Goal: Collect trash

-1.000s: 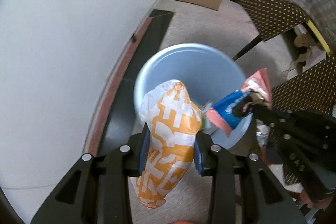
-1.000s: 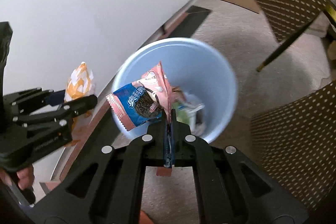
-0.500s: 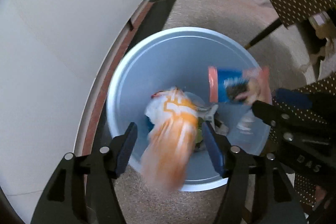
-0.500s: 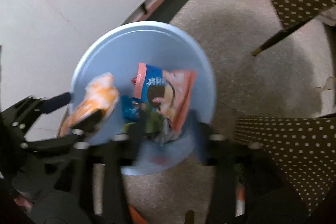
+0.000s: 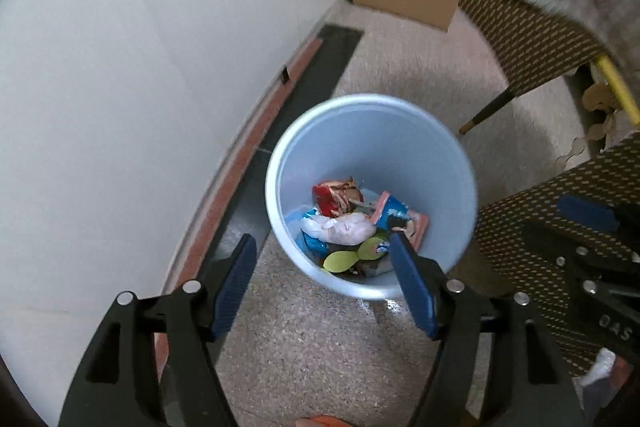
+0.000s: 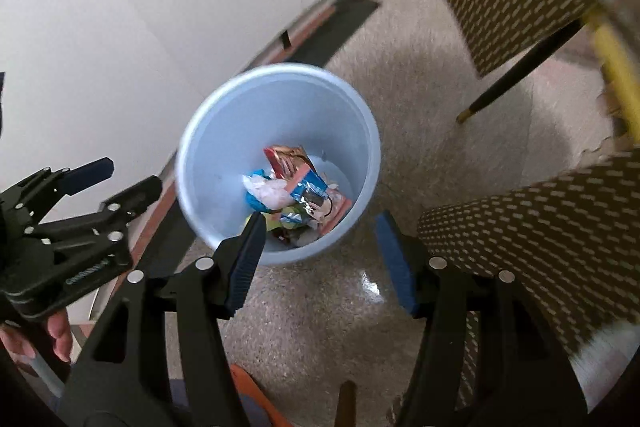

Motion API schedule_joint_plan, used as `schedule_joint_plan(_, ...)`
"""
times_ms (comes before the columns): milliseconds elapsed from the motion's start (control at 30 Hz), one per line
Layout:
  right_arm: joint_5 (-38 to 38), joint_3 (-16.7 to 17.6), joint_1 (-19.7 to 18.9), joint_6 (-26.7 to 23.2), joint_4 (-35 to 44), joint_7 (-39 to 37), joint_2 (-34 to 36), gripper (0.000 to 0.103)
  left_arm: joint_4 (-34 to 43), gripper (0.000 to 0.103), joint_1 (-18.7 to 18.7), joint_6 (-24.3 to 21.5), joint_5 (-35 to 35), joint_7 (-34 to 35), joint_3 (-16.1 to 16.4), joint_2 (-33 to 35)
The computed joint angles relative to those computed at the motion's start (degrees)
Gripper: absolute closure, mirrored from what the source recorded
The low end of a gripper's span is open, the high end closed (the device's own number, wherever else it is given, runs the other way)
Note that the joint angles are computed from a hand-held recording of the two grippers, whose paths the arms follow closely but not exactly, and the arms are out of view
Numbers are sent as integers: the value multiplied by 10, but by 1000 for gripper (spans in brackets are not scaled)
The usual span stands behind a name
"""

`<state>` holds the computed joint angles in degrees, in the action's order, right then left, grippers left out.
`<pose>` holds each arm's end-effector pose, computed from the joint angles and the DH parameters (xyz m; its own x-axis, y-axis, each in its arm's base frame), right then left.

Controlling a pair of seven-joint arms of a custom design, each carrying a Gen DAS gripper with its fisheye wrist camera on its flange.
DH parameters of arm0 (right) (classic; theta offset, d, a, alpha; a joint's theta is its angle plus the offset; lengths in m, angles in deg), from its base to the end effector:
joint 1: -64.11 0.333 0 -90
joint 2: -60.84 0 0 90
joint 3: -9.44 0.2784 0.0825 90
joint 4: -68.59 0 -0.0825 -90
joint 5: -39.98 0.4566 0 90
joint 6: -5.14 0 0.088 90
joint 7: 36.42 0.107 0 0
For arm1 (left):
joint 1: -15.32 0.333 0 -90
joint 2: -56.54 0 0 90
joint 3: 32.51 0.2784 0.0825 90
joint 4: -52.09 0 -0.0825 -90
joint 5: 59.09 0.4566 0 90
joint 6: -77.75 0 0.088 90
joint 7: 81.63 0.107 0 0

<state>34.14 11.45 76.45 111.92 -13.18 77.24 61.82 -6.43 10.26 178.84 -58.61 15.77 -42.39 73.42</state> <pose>0.6353 0.1542 0.6879 -0.1378 -0.9879 -0.0709 -0.8980 0.1548 -0.4119 0.6874 -0.1576 0.7145 -0.3592 -0.9332 -0.0149 -0.8364 0.3289 -0.4385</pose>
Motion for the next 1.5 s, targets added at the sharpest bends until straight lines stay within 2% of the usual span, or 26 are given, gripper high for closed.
schedule_joint_plan(67,-16,5,4,8,-10,2,-38,39,-21,31,-1,4,2,-11,0,-35)
schedule_joint_plan(133,-34,11,4,14,-16,2,-68,38,-24,31,-6,-9,6,-25,-1,-65)
schedule_joint_plan(300,-66,30,-11,45,-51,10,-171,34,-68,27,-17,32,-4,-39,-6,-163)
schedule_joint_plan(400,-68,41,-25,45,-63,14,-222,32,-109,26,-29,73,15,-57,-9,-226)
schedule_joint_plan(500,-79,55,-45,43,-72,25,-265,29,-117,25,-39,84,25,-76,-13,-261)
schedule_joint_plan(800,-111,83,-113,54,-65,23,-355,25,-60,24,-70,94,64,-127,-40,-288)
schedule_joint_plan(933,-116,89,-137,65,-56,18,-380,23,-16,19,-81,94,88,-160,-58,-278)
schedule_joint_plan(1167,-118,97,-174,70,-46,-1,-420,20,8,17,-104,125,95,-154,-71,-284)
schedule_joint_plan(1333,-116,101,-197,82,-45,-7,-444,19,42,16,-115,125,98,-162,-84,-274)
schedule_joint_plan(1500,-110,100,-218,96,-51,-7,-466,18,15,14,-120,158,94,-171,-80,-300)
